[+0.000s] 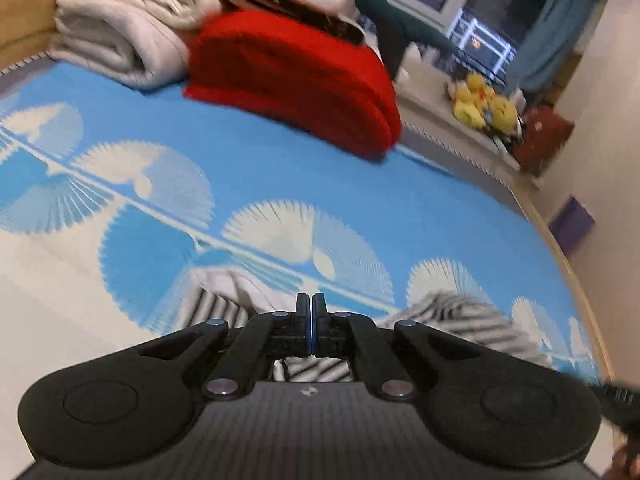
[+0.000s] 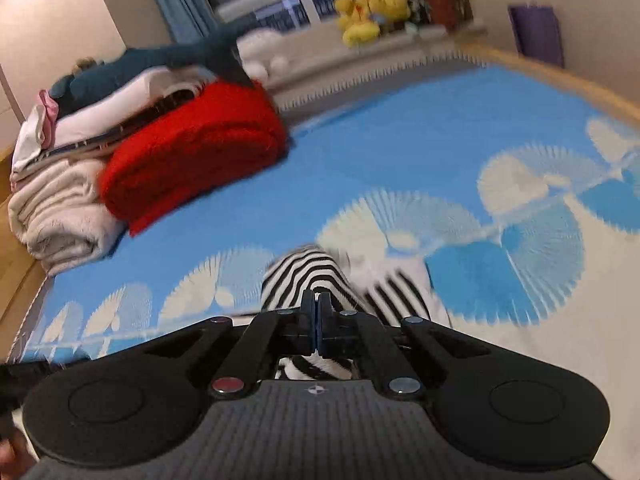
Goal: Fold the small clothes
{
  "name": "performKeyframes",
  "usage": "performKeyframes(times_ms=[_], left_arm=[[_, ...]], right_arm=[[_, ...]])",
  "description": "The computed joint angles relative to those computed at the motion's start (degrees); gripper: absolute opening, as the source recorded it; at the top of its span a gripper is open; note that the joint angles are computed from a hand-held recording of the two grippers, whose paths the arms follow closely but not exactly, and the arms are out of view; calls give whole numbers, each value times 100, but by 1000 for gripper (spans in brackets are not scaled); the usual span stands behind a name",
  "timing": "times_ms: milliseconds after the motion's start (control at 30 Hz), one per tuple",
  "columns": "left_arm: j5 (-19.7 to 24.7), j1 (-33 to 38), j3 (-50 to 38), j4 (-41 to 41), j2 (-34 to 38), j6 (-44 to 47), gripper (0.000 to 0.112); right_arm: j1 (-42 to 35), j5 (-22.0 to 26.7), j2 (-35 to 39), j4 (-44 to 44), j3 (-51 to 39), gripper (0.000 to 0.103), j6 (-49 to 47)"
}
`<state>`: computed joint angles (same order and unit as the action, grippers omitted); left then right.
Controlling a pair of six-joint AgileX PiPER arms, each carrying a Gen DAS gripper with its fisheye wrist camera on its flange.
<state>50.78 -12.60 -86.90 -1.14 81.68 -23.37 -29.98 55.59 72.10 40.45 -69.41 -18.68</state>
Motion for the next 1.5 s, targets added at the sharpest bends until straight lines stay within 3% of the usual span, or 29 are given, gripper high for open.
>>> performKeyframes(times_ms=[67, 167, 233, 300, 367, 467, 533, 667, 867, 1067, 1133, 1167, 1200, 1267, 1400, 1500], left_arm=[[224, 90, -142, 31, 84, 15, 0], [1078, 345, -438, -360, 469, 297, 0], [1558, 499, -558, -597, 734, 351, 0], [1662, 653, -534, -871, 824, 474, 1], [1663, 703, -637, -993, 847, 517, 2], [1666, 804, -742, -1174, 890, 709, 5], [1711, 877, -707, -1356, 936, 820, 5], [1731, 908, -529, -1685, 1070, 766, 7], [1710, 726, -138, -2343, 1255, 883, 37], [1732, 314, 14, -2242, 1460, 661, 39], [1685, 251, 57, -2211, 1480, 669, 31], [1641, 220, 70, -2211, 1479, 741, 6], [1589, 197, 57, -2180, 1467, 814, 1], [1230, 128, 64, -1858, 1268, 824, 1], [-68, 76, 130, -624, 556, 470, 1], [-440, 411, 208, -598, 269, 451, 1]], right_arm=[[-27, 515, 227, -457, -197, 0, 184], [393, 1099, 605, -1569, -300, 0, 391], [606, 1256, 790, -1928, -175, 0, 488], [587, 1375, 900, -1902, -167, 1, 490], [412, 1240, 783, -1757, -145, 4, 524], [188, 685, 589, -1528, -116, 28, 662], [158, 205, 531, -1566, -71, 37, 964], [-6, 104, 891, -1229, -119, 39, 1151], [410, 178, 1382, -1373, -51, 44, 1399], [768, 37, 1570, -1689, 60, 44, 1790], [872, 0, 1568, -1639, 59, 32, 1645], [898, -6, 1552, -1532, 66, 15, 1494], [905, -7, 1533, -1464, 59, 9, 1425], [803, -25, 1413, -1112, 77, 6, 1280], [50, -98, 889, 830, 274, 5, 304], [-382, 22, 476, 1642, 384, 5, -309]])
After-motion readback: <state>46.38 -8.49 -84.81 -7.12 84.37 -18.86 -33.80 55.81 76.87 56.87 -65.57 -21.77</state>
